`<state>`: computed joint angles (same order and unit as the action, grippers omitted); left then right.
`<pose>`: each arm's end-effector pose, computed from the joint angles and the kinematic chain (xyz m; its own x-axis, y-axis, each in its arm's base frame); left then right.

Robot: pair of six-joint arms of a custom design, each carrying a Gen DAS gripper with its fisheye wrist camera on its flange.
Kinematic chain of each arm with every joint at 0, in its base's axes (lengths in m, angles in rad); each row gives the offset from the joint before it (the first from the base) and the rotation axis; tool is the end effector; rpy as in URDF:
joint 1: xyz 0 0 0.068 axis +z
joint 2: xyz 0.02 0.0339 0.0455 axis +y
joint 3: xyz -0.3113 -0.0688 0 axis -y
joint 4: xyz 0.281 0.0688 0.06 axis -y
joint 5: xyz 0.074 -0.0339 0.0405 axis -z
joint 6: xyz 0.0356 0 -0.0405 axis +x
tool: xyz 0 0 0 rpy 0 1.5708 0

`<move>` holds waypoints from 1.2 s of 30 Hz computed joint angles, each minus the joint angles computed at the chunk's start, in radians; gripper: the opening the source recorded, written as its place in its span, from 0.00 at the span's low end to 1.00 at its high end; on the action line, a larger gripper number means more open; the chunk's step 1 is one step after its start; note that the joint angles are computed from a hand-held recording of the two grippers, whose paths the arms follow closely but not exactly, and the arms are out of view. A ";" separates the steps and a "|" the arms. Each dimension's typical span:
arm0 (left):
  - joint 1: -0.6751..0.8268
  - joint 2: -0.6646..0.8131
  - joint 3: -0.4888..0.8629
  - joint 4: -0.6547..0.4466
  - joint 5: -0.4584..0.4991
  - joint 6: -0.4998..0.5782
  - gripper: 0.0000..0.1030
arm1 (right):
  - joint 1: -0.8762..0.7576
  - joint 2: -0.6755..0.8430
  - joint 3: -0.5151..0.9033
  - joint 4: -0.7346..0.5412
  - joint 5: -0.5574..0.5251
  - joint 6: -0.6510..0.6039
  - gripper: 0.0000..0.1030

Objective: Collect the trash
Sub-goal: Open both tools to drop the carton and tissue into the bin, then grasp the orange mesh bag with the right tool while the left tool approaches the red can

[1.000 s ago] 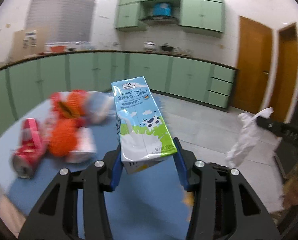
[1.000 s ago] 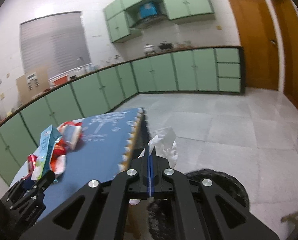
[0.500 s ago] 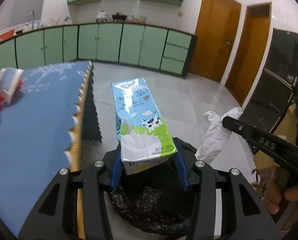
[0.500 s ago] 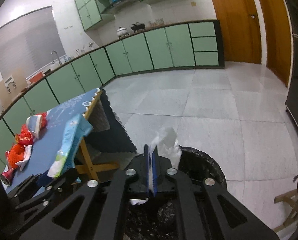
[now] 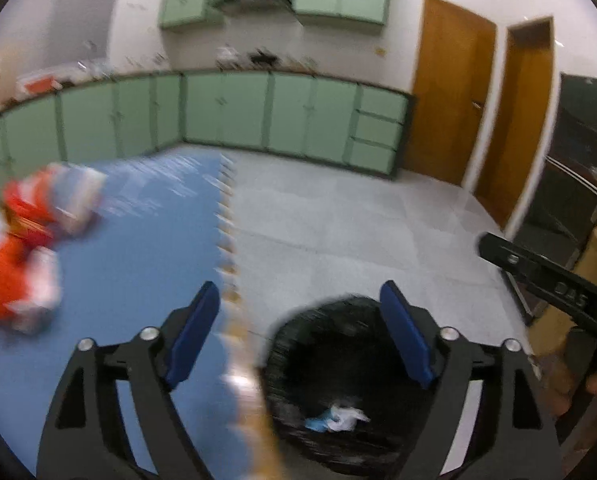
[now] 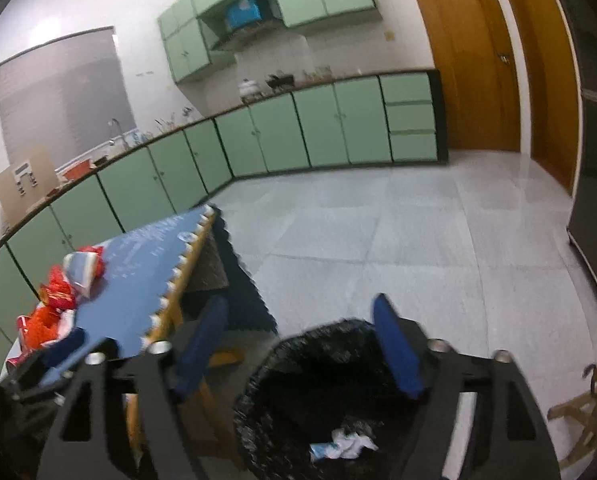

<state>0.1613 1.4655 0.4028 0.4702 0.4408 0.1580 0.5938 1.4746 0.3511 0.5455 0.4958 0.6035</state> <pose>0.2635 0.0275 0.1475 -0.5122 0.0608 -0.8567 0.2883 0.9518 -0.1048 0.2200 0.1280 0.1384 -0.4647 0.2886 -0.8371 0.1237 0.9573 0.2613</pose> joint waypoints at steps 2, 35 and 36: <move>0.136 -0.038 0.019 -0.023 0.036 0.047 0.86 | 0.071 0.011 0.058 -0.028 0.044 -0.006 0.89; 0.842 0.326 0.481 -0.310 0.111 0.343 0.92 | 0.383 0.877 1.314 -0.548 -0.297 -0.104 0.19; 0.839 0.327 0.478 -0.310 0.110 0.344 0.92 | 0.385 0.874 1.313 -0.547 -0.299 -0.114 0.11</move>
<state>0.9999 1.7927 0.8813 0.1600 0.5512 0.5022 0.9787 2.3490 1.6641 -0.0013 0.1964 0.4899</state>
